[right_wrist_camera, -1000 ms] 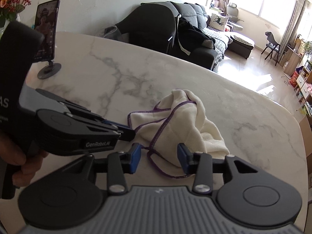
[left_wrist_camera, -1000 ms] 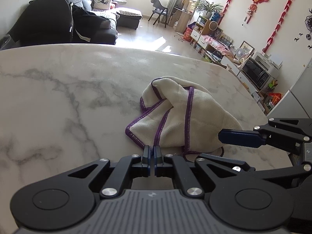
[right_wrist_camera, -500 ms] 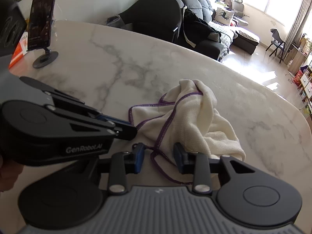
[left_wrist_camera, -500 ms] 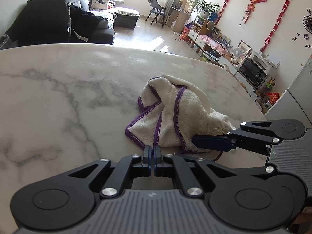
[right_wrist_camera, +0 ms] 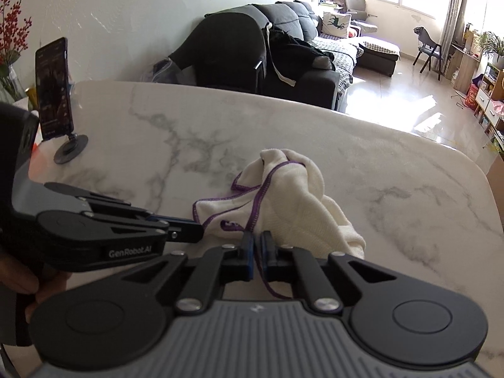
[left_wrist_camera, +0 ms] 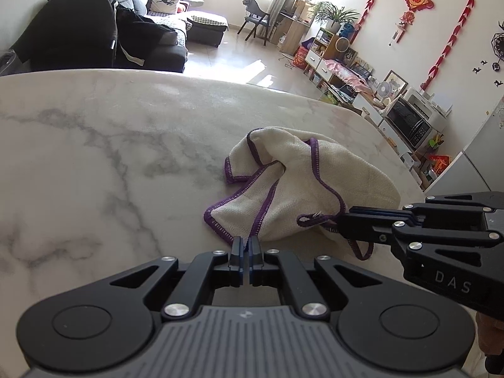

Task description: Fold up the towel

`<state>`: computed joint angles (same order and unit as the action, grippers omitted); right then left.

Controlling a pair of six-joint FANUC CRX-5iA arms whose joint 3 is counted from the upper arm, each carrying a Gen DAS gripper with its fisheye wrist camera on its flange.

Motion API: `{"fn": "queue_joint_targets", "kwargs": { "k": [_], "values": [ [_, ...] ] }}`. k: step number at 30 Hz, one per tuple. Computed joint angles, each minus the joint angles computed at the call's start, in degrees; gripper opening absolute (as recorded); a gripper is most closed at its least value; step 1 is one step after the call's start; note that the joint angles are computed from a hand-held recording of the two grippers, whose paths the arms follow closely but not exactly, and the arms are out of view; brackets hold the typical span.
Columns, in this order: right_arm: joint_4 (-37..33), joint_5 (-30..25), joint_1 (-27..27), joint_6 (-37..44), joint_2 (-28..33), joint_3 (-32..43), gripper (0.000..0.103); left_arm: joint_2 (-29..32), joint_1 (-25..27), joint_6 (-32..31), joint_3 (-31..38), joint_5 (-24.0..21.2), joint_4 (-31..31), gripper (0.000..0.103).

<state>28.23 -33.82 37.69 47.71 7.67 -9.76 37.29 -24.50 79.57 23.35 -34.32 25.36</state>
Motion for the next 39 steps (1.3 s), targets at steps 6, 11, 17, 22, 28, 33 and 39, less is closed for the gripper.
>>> {"fn": "queue_joint_targets", "kwargs": {
  "k": [6,11,17,22,28,33,39],
  "values": [
    [-2.21,1.00,-0.73,0.75,-1.45,0.01,0.005,-1.28,-0.72,-8.37,-1.88,3.92,4.28,0.023],
    [-2.73,1.03,-0.98,0.72,-2.05,-0.29,0.005,-0.02,-1.12,-12.61,-0.89,3.32,6.83,0.039],
    [-3.88,1.03,-1.32,1.25,-2.41,-0.20,0.006,1.99,-0.92,-15.28,-0.41,2.15,10.61,0.040],
    [-4.10,1.37,-1.39,0.93,-2.41,-0.28,0.006,2.55,-0.58,-17.86,-1.27,1.02,15.37,0.004],
    [-2.05,2.03,-1.75,-1.67,-3.00,-1.14,0.006,1.81,-0.46,-9.04,0.84,-0.17,4.99,0.003],
    [1.63,2.62,-2.22,-5.88,-3.94,-2.60,0.005,0.84,-0.06,-7.19,0.31,-0.87,2.72,0.003],
    [5.11,3.01,-2.91,-10.27,-4.92,-4.15,0.005,-0.67,0.42,-5.08,-1.20,-1.18,0.33,0.003]
  ]
}}
